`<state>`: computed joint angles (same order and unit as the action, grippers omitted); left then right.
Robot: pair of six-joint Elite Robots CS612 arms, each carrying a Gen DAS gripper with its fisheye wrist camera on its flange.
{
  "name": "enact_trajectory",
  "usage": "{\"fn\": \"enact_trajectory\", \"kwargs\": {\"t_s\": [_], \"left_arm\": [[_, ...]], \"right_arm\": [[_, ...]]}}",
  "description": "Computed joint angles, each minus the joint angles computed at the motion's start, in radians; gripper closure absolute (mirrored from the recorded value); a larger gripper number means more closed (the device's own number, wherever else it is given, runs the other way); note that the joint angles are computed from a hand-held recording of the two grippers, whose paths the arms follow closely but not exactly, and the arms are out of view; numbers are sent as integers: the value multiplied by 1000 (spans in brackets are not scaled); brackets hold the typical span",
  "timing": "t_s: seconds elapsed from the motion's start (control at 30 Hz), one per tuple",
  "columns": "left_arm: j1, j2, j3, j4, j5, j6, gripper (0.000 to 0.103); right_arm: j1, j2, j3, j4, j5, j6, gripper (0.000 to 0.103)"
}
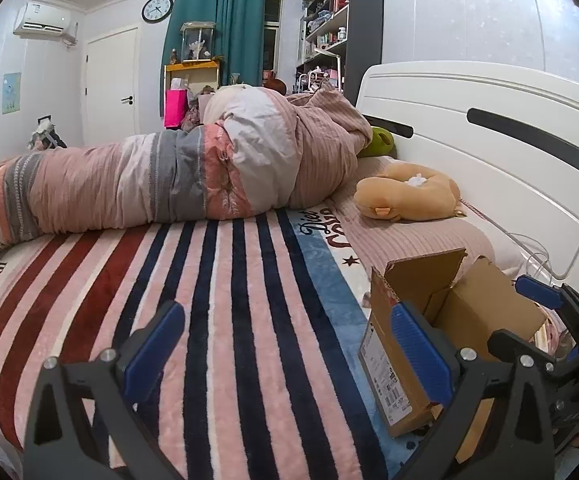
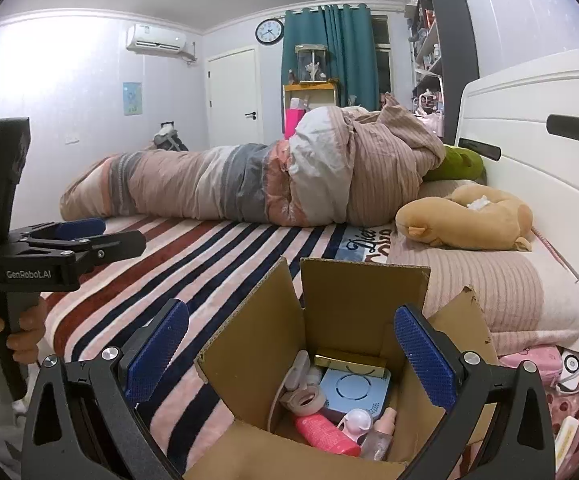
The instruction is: Organize rigid objects
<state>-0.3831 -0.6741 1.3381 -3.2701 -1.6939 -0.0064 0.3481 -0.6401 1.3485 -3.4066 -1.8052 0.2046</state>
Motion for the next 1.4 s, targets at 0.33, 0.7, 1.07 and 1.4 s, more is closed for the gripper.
{"fn": "enact_trajectory", "kwargs": {"t_s": [0.33,0.7,1.07,1.4], "left_arm": [[-2,-4,6,-2,21,-6,1],[-4,-6,11,-6,40,-9,1],[-4,-6,13,-10,47,-10,1],[-4,-6,13,-8,45,-10,1]], "right_arm": [[-1,-2,6,-1,7,4,0],[-1,-2,8,-2,11,20,0],[-3,-3,7,15,24,43,0],[-8,-7,15,0,56,105,0]]}}
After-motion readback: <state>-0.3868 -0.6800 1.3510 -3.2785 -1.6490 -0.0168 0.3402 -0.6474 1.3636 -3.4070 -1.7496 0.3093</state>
